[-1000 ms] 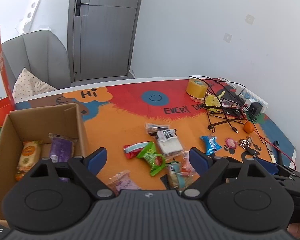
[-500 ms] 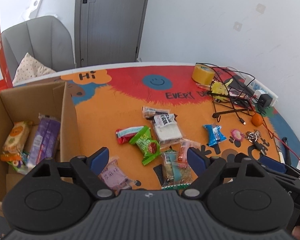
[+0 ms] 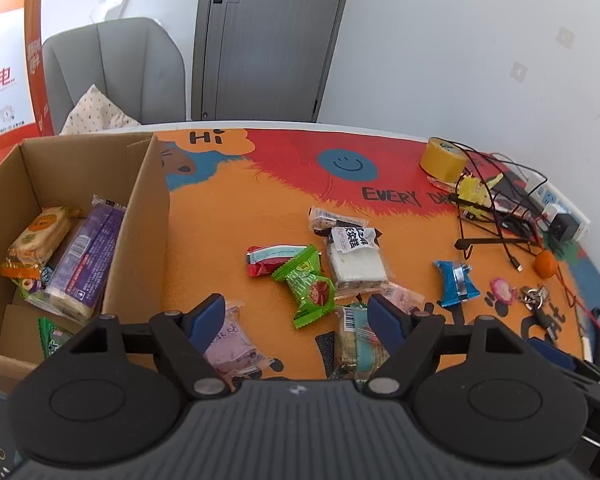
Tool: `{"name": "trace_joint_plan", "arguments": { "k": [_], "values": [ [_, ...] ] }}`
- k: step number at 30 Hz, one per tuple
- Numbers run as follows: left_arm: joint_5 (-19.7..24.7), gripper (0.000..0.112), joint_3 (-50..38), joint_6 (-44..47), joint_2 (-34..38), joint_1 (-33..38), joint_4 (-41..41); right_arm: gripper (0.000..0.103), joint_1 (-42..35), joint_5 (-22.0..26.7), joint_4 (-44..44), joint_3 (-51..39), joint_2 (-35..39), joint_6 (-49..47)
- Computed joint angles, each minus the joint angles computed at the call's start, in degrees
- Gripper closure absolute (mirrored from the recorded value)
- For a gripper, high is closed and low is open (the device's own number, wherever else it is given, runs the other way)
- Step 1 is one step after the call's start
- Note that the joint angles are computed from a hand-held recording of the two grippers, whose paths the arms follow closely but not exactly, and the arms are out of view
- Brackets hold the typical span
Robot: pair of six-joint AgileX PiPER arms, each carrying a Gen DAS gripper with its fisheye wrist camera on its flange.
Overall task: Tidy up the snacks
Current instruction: 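Move both tools back toward the remaining snacks on the table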
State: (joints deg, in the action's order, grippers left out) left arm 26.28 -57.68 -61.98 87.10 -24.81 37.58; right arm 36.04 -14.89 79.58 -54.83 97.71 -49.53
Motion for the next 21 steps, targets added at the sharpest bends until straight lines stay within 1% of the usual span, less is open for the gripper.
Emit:
{"name": "trace_joint_plan", "arguments": {
  "k": [3, 6, 9, 12, 14, 17, 20, 21],
  "values": [
    [2.37, 0.034, -0.35, -6.90, 1.90, -1.97, 5.09, 0.018, -1.09, 1.12, -6.05, 0.35, 0.76, 6.13],
    [4.92, 0.035, 0.87, -17.36, 3.29, -3.92, 11.77, 0.018, -2.14, 1.78, -11.18, 0.54, 1.67, 10.93],
    [6.12, 0.035, 1.50, -22.13, 4.72, -5.01, 14.66, 0.018, -3.18, 2.43, -17.41, 0.62, 2.46, 16.38],
    [8.45, 0.035, 2.05, -28.00, 5.80, -5.74, 18.70, 0.018, -4.00, 2.73, -22.87, 0.49, 3.24, 20.96],
    [9.64, 0.035, 1.88, -29.22, 6.58, -5.62, 19.58, 0.018, -4.57, 2.97, -26.99, 0.35, 3.76, 24.62],
    [10.22, 0.035, 1.50, -29.53, 7.62, -5.04, 19.42, 0.018, -5.42, 3.46, -32.20, -0.29, 4.82, 29.55],
    [10.87, 0.035, 1.06, -30.93, 9.10, -5.02, 20.95, 0.018, -5.67, 3.30, -32.84, -1.08, 5.74, 30.06],
    [10.79, 0.037, 0.99, -31.44, 9.57, -4.85, 21.32, 0.018, -5.83, 3.38, -32.97, -1.50, 6.12, 30.05]
  ]
}}
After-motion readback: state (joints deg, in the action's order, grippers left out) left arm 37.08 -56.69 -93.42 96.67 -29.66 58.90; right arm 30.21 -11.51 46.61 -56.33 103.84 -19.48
